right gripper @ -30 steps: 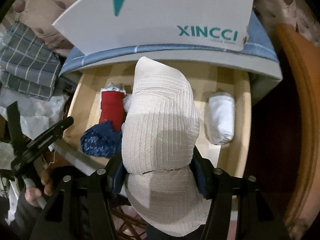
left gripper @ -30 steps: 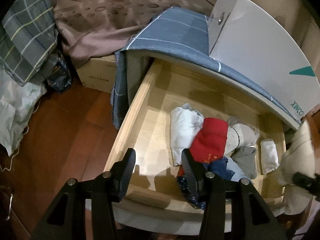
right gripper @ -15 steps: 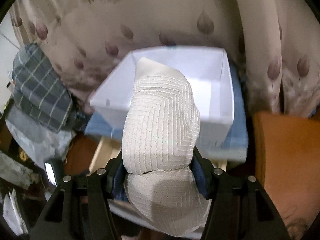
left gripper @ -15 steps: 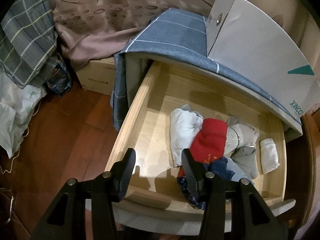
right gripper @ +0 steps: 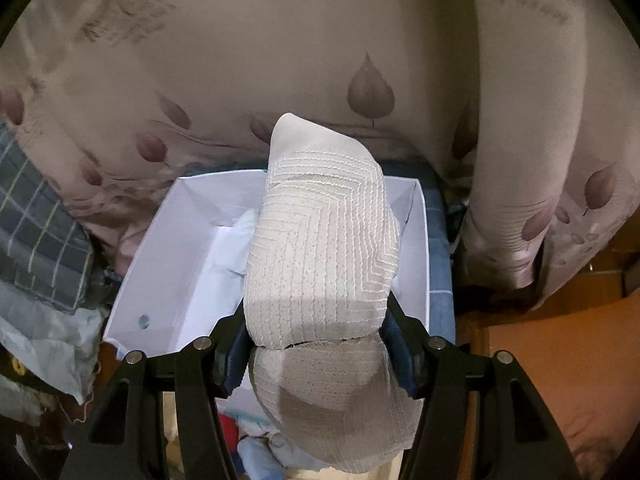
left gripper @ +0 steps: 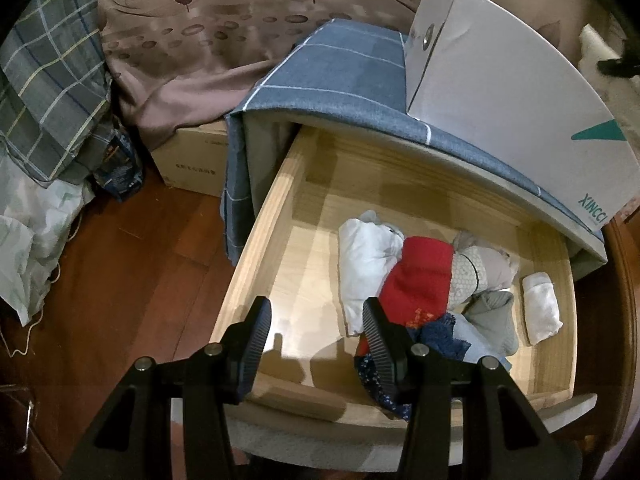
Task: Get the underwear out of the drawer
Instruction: 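Lift the cream garment into the white box and open the right gripper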
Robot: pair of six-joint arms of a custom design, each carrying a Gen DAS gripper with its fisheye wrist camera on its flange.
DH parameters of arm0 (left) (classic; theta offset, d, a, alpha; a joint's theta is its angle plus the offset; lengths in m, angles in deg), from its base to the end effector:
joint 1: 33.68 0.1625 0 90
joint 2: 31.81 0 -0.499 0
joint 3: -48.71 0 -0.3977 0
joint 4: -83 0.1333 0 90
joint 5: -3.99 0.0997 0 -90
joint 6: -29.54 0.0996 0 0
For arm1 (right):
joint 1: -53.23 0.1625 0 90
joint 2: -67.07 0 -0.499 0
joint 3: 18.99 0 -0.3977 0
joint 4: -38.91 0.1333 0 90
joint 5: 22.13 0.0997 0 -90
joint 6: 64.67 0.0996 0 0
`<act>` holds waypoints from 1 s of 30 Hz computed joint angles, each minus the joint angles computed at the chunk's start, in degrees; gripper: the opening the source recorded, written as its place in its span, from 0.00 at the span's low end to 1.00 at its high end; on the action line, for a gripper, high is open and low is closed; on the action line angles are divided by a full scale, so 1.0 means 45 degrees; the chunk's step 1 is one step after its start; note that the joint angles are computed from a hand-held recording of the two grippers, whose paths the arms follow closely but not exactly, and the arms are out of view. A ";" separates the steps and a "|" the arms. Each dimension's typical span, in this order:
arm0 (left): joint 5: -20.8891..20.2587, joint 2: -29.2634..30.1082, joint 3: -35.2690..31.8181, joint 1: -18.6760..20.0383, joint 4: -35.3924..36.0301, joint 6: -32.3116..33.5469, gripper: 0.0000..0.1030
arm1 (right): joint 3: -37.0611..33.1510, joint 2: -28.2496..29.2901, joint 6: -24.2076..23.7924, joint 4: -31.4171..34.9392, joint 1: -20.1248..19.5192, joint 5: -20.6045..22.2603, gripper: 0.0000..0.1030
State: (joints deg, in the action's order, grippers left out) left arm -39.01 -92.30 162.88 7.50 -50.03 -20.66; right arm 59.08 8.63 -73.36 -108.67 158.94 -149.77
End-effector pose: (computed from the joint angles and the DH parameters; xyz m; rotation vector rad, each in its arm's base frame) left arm -0.2909 -0.5283 0.1911 0.0683 2.3980 -0.6476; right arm 0.2763 -0.7148 0.4532 0.2316 -2.3984 0.8713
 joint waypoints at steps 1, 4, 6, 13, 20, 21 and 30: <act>0.0017 0.0006 -0.0004 -0.0005 0.0016 -0.0025 0.47 | -0.0176 0.0132 0.0123 0.0268 -0.0073 -0.0048 0.54; 0.0030 0.0015 -0.0030 -0.0012 0.0102 0.0073 0.47 | -0.0608 0.0541 0.0330 0.1084 -0.0273 -0.0149 0.55; 0.0004 0.0049 -0.0059 -0.0011 0.0152 0.0134 0.47 | -0.0813 0.0811 0.0369 0.1443 -0.0376 -0.0330 0.55; -0.0074 0.0193 -0.0159 -0.0015 0.0321 0.0373 0.47 | -0.1146 0.1242 0.0414 0.2248 -0.0600 -0.0401 0.55; -0.0121 0.0204 -0.0200 -0.0028 0.0413 0.0342 0.47 | -0.1225 0.1514 0.0587 0.2540 -0.0635 -0.0653 0.57; -0.0136 0.0201 -0.0191 -0.0029 0.0397 0.0369 0.47 | -0.1200 0.1497 0.0640 0.2552 -0.0625 -0.0676 0.58; -0.0127 0.0296 -0.0311 -0.0023 0.0635 0.0505 0.47 | -0.0770 0.1075 0.0417 0.1871 -0.0424 -0.0249 0.66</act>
State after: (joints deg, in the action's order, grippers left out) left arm -39.58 -90.97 161.48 7.39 -47.17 -18.39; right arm 55.62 13.47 -71.48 -100.25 157.03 -150.89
